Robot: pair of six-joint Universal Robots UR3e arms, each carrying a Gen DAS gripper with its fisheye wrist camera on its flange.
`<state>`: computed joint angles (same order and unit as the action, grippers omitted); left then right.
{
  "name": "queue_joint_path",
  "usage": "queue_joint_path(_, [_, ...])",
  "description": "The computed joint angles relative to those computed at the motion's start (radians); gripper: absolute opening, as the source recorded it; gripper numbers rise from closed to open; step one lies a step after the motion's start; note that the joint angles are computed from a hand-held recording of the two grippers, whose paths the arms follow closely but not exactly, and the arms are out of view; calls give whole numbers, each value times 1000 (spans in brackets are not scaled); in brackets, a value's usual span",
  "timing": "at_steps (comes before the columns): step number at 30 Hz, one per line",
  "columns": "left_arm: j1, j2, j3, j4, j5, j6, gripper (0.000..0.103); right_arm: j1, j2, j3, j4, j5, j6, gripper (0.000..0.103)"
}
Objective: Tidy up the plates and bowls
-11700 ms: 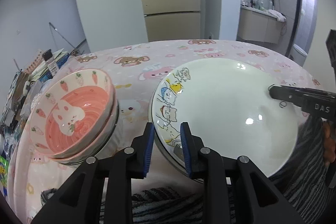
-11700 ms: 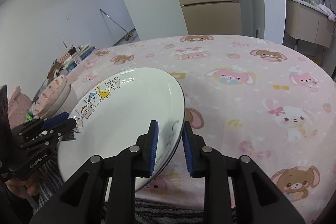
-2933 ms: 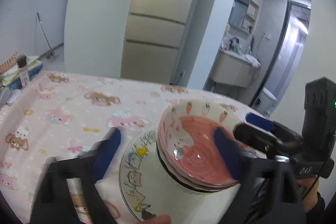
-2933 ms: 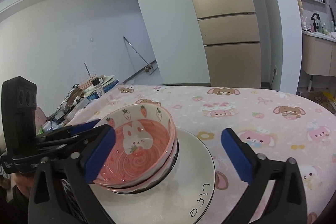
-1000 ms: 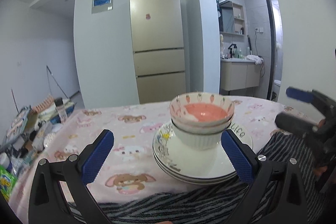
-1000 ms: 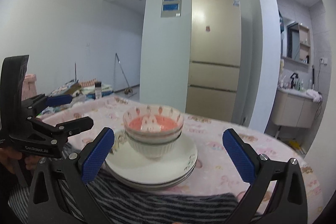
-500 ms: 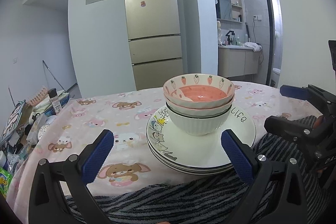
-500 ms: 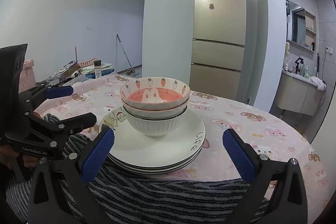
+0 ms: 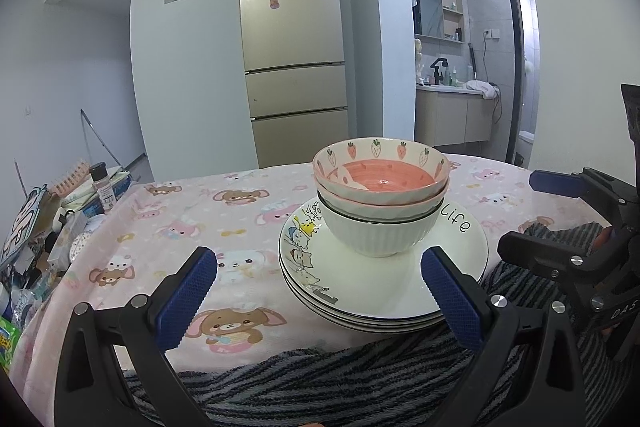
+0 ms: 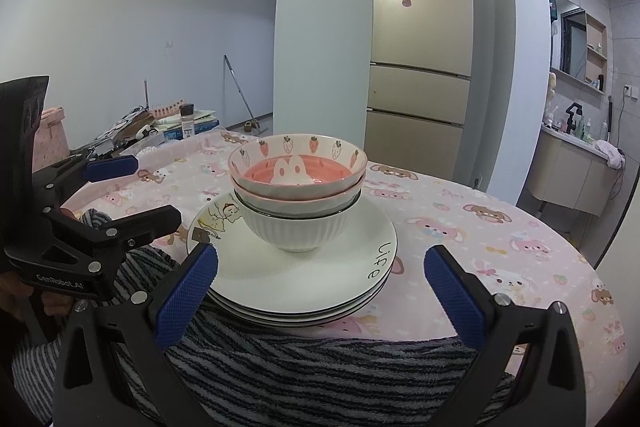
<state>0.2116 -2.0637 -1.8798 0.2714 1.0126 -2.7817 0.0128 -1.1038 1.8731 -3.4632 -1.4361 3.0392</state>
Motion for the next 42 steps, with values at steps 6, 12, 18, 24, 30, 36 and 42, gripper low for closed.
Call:
queue_joint_path(6, [0, -1, 1, 0, 1, 0, 103, -5, 0, -7, 21, 2, 10, 103])
queue_joint_path(12, [-1, -2, 0, 1, 1, 0, 103, -5, 0, -10, 27, 2, 8, 103])
queue_joint_path(18, [-2, -3, 1, 2, 3, -1, 103, -7, -4, -9, 34, 4, 8, 103])
queue_joint_path(24, [-2, -2, 0, 3, 2, -1, 103, -6, -4, -10, 36, 3, 7, 103])
queue_joint_path(30, [-2, -2, 0, 2, 2, -2, 103, -5, -3, -12, 37, 2, 7, 103])
queue_joint_path(36, [-2, -4, 2, 4, 2, -3, 103, -4, -3, -12, 36, 2, 7, 103])
queue_joint_path(42, [-2, -2, 0, 3, 2, -2, 103, -5, -3, -13, 37, 2, 6, 103])
